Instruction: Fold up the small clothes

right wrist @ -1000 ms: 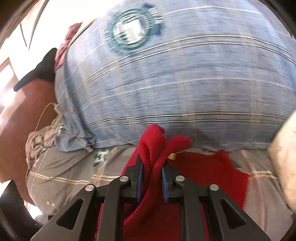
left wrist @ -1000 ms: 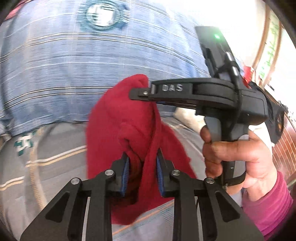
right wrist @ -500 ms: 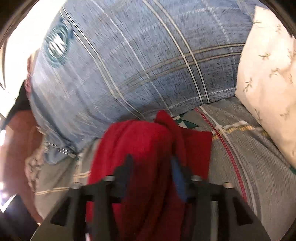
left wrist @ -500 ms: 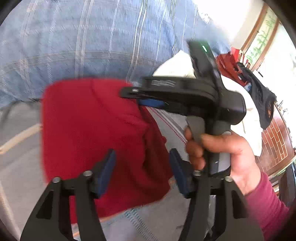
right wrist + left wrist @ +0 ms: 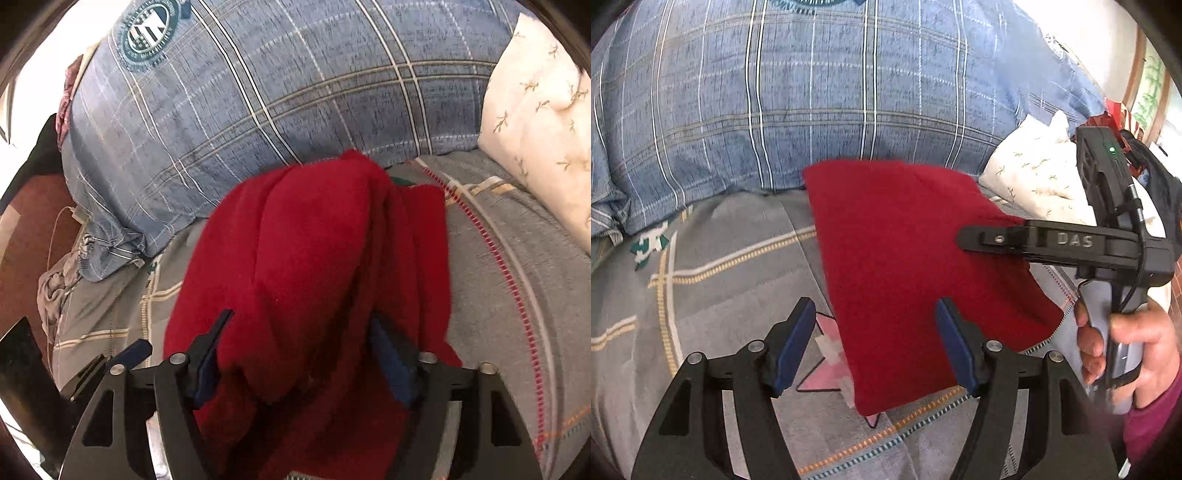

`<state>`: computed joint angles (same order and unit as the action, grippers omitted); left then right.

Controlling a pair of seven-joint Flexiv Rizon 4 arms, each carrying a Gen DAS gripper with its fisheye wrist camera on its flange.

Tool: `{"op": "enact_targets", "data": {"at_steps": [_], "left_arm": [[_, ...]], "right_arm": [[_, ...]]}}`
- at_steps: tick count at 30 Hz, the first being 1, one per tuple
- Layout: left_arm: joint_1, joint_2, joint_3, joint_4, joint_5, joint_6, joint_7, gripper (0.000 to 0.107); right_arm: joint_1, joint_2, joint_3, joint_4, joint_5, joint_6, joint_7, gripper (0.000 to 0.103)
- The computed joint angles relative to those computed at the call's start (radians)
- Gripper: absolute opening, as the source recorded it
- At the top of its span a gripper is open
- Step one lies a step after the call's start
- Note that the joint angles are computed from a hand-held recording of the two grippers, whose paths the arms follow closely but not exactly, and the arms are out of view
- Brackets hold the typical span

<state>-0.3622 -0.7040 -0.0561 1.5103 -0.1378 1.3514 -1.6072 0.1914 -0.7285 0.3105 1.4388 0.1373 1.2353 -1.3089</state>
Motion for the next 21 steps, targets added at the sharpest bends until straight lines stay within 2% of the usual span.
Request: {"op": "enact_targets", "data": {"at_steps": [2,3,5,6,8,10,14,15,17,21], "left_arm": [[-0.013,0.001,0.010,-0.010,0.002,-0.014,-0.014,0.067],[-0.018,0.002,0.016,-0.014,0.007,-0.016,-0.020,0.067],[-0.029,0.006,0.029,-0.021,0.019,-0.012,-0.031,0.067],[-0.035,0.005,0.036,-0.027,0.026,-0.011,-0.037,0.067],[-0.050,-0.007,0.056,-0.050,0.042,-0.027,-0.051,0.067],[-0.064,-0.029,0.075,-0.083,0.058,-0.064,-0.068,0.067],[-0.053,-0.052,0.057,-0.104,0.060,-0.100,-0.082,0.067],[-0.053,-0.050,0.056,-0.099,0.064,-0.090,-0.088,0.068],[-0.058,-0.048,0.066,-0.099,0.075,-0.087,-0.102,0.068],[-0.057,-0.049,0.065,-0.103,0.082,-0.090,-0.116,0.069]], "right_arm": [[0.030,0.012,-0.040,0.019,-0.036,0.033,0.001,0.029],[0.050,0.032,-0.066,0.044,-0.064,0.067,0.000,0.025],[0.093,0.064,-0.122,0.091,-0.126,0.124,0.016,0.024],[0.134,0.087,-0.182,0.129,-0.174,0.150,0.047,0.024],[0.169,0.098,-0.238,0.163,-0.236,0.159,0.090,0.024],[0.165,0.080,-0.245,0.170,-0.262,0.137,0.129,0.024],[0.117,0.064,-0.202,0.182,-0.272,0.161,0.163,0.029],[0.127,0.078,-0.219,0.198,-0.287,0.172,0.178,0.036],[0.186,0.115,-0.304,0.241,-0.331,0.210,0.250,0.044],[0.203,0.149,-0.325,0.273,-0.384,0.291,0.300,0.047]]}}
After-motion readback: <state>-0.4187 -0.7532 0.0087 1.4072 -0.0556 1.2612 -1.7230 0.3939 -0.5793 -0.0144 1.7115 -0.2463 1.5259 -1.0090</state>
